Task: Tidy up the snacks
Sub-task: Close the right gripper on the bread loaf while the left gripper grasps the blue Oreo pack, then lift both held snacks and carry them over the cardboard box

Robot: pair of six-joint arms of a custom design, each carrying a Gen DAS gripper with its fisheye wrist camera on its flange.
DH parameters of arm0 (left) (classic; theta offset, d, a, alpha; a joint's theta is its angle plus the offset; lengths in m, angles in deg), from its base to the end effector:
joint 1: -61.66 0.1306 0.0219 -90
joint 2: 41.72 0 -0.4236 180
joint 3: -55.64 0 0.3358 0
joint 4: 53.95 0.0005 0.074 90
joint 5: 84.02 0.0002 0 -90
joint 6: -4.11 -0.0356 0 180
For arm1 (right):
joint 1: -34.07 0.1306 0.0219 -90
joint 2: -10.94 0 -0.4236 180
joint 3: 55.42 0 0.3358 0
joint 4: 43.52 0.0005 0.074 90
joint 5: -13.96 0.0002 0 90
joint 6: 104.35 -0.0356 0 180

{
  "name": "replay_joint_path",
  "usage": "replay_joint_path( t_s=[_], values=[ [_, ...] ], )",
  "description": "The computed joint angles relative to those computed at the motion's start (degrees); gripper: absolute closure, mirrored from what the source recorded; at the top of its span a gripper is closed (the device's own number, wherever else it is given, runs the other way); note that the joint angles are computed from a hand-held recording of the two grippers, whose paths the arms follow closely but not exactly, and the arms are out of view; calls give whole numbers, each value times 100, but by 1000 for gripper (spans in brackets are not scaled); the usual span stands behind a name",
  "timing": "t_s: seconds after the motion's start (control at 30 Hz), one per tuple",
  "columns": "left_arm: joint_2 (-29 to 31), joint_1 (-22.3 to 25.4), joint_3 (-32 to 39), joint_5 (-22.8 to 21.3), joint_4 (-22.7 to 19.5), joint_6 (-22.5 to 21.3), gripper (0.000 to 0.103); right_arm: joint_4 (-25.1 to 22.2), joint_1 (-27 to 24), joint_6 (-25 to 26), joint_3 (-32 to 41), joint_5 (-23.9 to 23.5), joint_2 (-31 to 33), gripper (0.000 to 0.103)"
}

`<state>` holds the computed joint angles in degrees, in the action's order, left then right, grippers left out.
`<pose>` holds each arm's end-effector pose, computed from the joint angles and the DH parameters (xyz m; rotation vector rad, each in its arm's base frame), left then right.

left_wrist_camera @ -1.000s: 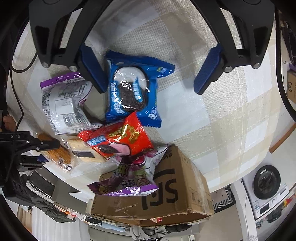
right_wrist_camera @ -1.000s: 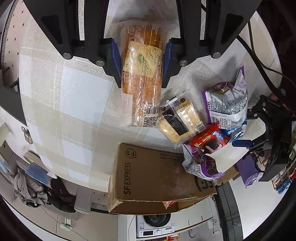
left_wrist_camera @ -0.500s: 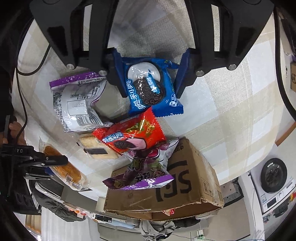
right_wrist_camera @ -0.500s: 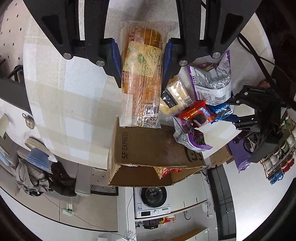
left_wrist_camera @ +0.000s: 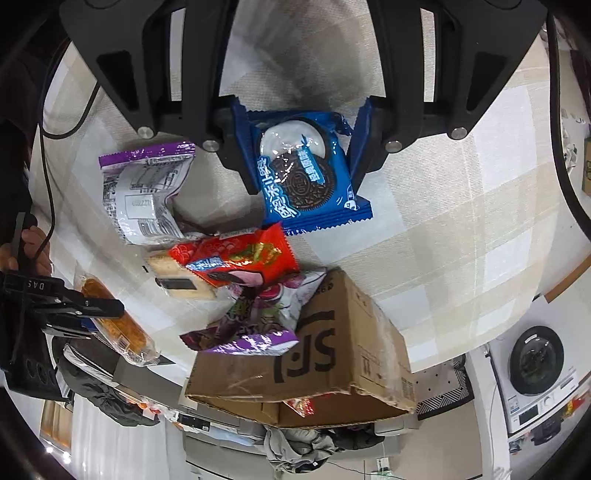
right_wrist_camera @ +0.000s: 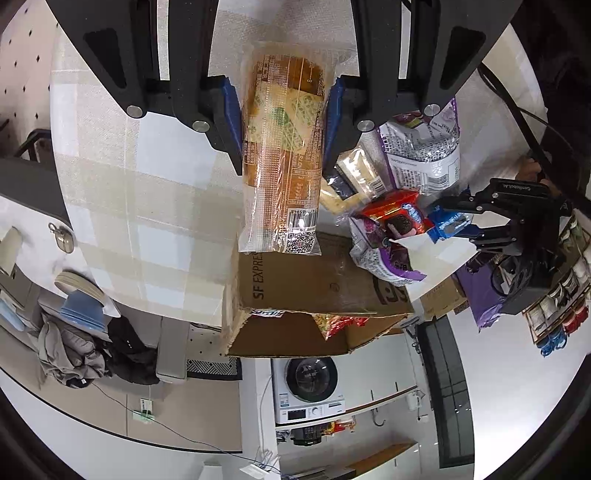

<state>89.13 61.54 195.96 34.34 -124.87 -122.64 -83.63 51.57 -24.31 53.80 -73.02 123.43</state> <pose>0.6803 -0.0188 0.4137 0.9401 2.3136 -0.3985 0.5717 0.1778 0.4274 -0.1270 2.3300 0.1789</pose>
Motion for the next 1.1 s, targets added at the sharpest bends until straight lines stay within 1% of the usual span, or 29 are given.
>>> replay_joint_path(
  t_s=[0.3, 0.47, 0.63, 0.83, 1.1],
  values=[
    [-175, 134, -121, 241, 158, 193, 61, 197, -56, -262, -60, 45, -69, 65],
    [-258, 215, -84, 551, 138, 312, 61, 278, -43, -299, -50, 79, -81, 65],
    [-385, 308, -123, 749, 183, 368, 61, 378, -29, -298, -53, 78, -86, 65],
    [-638, 291, -330, 821, 439, 531, 61, 545, -22, -379, -97, 72, -117, 65],
    [-855, 243, -534, 846, 888, 1105, 61, 702, 21, -475, -61, 134, -122, 65]
  ],
)
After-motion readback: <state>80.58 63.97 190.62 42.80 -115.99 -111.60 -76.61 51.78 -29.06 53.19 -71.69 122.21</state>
